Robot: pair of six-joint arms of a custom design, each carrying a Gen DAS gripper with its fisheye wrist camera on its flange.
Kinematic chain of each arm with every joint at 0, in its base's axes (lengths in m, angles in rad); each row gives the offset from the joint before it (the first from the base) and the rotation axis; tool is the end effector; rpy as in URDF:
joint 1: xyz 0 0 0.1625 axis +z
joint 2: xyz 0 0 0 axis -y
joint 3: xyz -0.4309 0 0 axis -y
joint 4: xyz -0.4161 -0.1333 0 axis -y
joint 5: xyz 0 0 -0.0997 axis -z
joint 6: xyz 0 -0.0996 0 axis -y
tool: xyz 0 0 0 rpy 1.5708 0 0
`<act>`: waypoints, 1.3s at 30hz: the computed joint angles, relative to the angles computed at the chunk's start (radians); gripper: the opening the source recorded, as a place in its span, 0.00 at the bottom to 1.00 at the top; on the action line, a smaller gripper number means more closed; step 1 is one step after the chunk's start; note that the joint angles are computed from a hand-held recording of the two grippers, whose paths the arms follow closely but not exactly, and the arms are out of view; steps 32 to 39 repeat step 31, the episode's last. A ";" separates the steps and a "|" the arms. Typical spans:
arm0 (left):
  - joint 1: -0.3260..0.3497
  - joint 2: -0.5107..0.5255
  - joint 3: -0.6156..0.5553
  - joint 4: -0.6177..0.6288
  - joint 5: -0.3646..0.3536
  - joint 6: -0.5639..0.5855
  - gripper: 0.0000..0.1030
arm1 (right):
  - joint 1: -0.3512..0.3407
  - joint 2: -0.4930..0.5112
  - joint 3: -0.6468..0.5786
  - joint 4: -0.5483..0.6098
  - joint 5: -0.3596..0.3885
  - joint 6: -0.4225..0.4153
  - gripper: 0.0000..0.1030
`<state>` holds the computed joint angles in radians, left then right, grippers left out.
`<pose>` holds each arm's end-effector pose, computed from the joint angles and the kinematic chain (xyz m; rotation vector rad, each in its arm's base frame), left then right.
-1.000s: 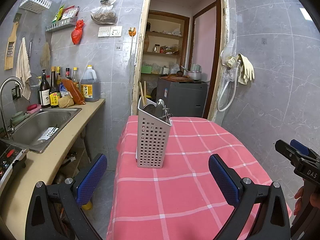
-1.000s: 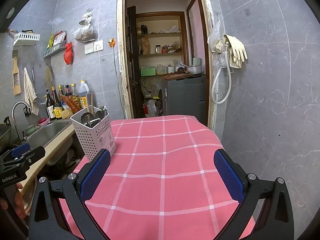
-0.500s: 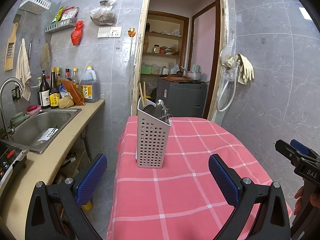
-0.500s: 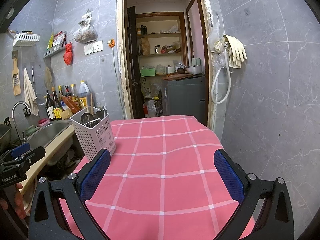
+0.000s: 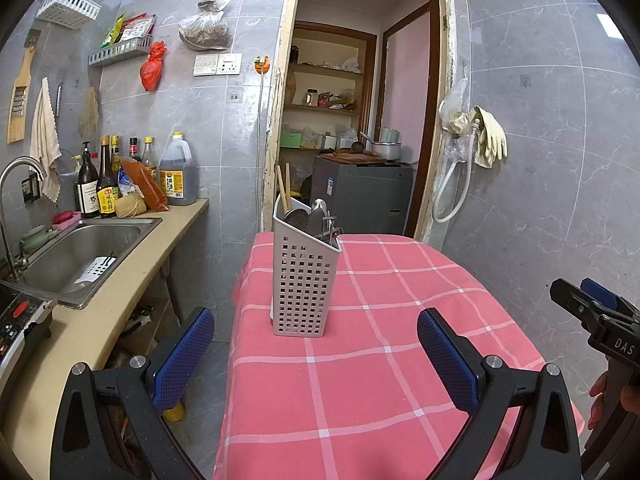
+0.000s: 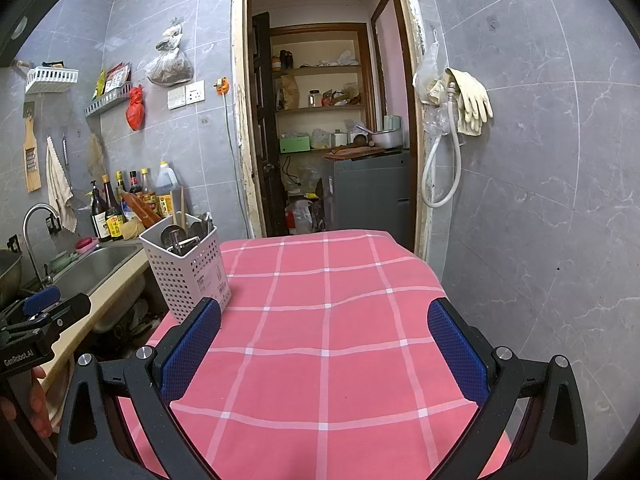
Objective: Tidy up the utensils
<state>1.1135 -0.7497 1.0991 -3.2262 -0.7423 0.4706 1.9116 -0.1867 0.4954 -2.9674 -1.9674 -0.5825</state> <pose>-0.1666 -0.8067 0.3923 0.2799 1.9933 -1.4538 0.4061 -0.8613 0.1617 0.7775 -2.1930 1.3309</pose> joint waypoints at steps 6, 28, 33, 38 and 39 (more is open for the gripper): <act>0.000 0.000 0.001 -0.001 -0.002 0.001 0.99 | 0.001 0.001 -0.001 0.000 -0.003 0.001 0.99; -0.005 0.004 -0.005 0.020 0.021 0.042 0.99 | -0.001 -0.002 0.013 0.001 -0.008 0.004 0.99; -0.003 0.005 -0.005 0.027 0.021 0.041 0.99 | -0.002 0.000 0.011 0.007 -0.011 0.008 0.99; -0.003 0.005 -0.005 0.027 0.021 0.041 0.99 | -0.002 0.000 0.011 0.007 -0.011 0.008 0.99; -0.003 0.005 -0.005 0.027 0.021 0.041 0.99 | -0.002 0.000 0.011 0.007 -0.011 0.008 0.99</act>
